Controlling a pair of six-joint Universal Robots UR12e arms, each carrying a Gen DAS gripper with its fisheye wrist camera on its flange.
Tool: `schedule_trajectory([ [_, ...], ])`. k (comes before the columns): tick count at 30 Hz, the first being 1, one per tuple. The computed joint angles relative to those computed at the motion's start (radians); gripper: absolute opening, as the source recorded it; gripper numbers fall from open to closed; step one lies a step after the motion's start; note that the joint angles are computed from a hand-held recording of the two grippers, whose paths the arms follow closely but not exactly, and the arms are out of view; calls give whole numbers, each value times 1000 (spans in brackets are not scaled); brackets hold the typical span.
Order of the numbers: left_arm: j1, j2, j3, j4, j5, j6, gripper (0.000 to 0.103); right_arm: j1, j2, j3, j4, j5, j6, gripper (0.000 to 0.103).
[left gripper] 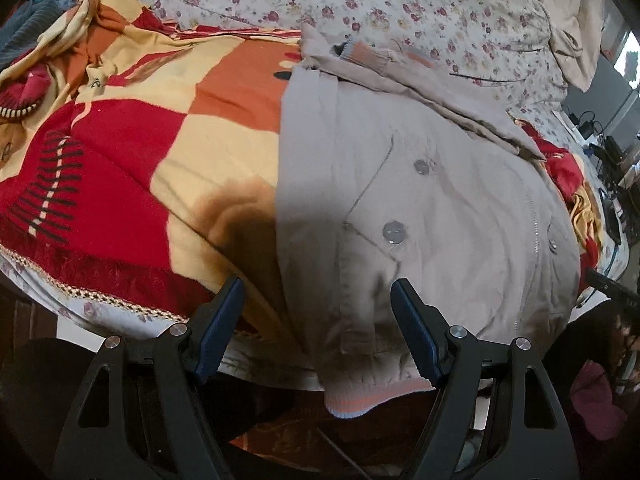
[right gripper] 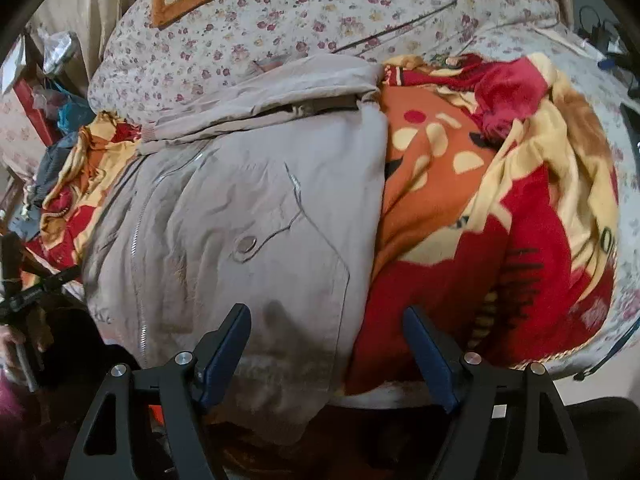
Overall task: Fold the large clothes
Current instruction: 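Move both open grippers to the ribbed jacket hem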
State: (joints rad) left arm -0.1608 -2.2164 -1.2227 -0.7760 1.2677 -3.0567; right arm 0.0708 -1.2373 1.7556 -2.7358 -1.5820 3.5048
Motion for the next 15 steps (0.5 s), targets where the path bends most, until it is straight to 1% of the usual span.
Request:
schedule_trajectory([
  [2, 3, -3, 5, -15, -6, -14, 76, -5, -1, 11, -19, 33, 5, 77],
  [4, 12, -4, 8, -38, -51, -26, 76, -3, 3, 10, -20, 39, 10, 77],
  [5, 14, -3, 8, -41, -63, -23, 76, -3, 5, 9, -20, 43, 11, 77],
  [6, 15, -1, 6, -45, -75, -11, 76, -3, 6, 9, -22, 48, 12, 77],
  [8, 13, 0, 7, -63, -77, 20, 76, -3, 8, 8, -19, 59, 15, 77],
  [10, 13, -2, 12, -85, -89, 33, 76, -4, 7, 6, -5, 74, 13, 77],
  [13, 17, -4, 14, -99, -133, 44, 76, -8, 4, 4, 20, 115, -1, 77],
  [15, 16, -6, 17, -100, -140, 54, 76, -10, 3, 6, 35, 148, -12, 77],
])
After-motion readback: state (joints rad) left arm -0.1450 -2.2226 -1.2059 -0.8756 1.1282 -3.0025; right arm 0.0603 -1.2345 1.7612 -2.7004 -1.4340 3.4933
